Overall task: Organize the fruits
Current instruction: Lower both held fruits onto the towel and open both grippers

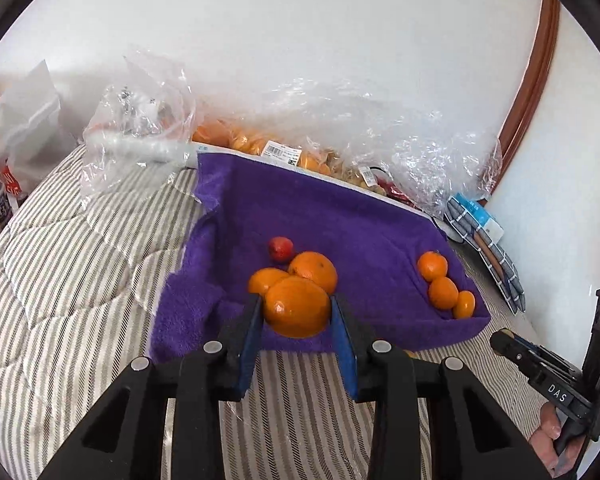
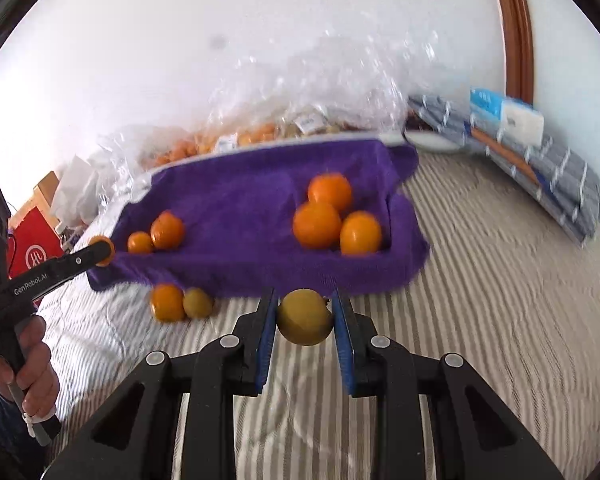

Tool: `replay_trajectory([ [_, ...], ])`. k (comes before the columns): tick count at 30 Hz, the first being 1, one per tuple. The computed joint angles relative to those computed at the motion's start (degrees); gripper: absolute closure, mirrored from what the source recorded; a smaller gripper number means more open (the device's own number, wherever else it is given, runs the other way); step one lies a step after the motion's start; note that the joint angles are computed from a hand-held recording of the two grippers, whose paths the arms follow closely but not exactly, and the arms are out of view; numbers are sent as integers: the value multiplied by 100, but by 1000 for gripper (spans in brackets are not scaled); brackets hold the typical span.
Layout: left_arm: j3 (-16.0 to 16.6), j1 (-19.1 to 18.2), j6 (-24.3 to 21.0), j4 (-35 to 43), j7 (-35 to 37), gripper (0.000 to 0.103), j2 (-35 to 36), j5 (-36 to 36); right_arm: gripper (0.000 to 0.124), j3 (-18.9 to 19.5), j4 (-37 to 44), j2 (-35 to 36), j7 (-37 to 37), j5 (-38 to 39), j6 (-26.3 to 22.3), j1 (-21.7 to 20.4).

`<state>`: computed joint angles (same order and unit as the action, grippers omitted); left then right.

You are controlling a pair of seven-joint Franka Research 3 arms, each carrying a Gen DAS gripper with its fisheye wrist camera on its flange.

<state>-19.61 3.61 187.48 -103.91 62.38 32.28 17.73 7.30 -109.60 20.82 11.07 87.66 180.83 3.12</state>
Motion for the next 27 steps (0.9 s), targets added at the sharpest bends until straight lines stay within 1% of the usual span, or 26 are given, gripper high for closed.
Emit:
replay_trajectory([
  [1,77,-58,-105,121,11,71,13,4,96,-21,128,65,47,-134,45,42],
  [2,221,-182,-202,286,20,71,48,-8,96,-20,258,143,136,-290,41,51],
  [4,562,-486,-339,586,-1,71,142,-50,96,-96,471,328,718,-935,-60,109],
  [5,675,-589,-426,728,7,71,203,-60,96,-125,589,433,957,-1187,-84,138],
  [6,732,-644,-482,847,24,71,264,-74,96,-124,681,516,1119,-1359,-99,137],
  [8,809,-728,-607,1127,44,71,437,-123,96,-304,869,713,1744,-1932,-254,270],
  [9,815,-745,-653,1238,61,71,514,-147,96,-369,946,794,1998,-2158,-289,325],
  [12,898,-834,-653,1483,50,71,708,-213,96,-331,1111,993,2368,-2552,-300,293],
  [15,762,-721,-518,1533,97,70,848,-258,96,-47,1187,1096,2456,-2671,-340,25],
  [17,621,-637,-769,1686,182,70,958,-284,96,-178,1207,1142,2850,-3019,-447,102],
  [19,570,-625,-896,1765,280,70,1015,-318,96,8,1216,1171,2852,-3120,-408,-52],
  [21,844,-842,-839,1755,217,70,989,-298,96,97,1192,1183,2942,-3284,-335,-120],
  [22,919,-904,-833,1754,197,70,981,-288,96,160,1179,1186,2980,-3342,-301,-170],
  [24,819,-835,-854,1772,267,70,1006,-296,96,199,1135,1177,3108,-3534,-310,-211],
  [26,806,-834,-913,1791,293,70,1019,-313,96,145,1057,1155,3341,-3737,-271,-173],
  [27,795,-831,-951,1800,319,70,1024,-316,95,177,1027,1145,3404,-3805,-255,-208],
])
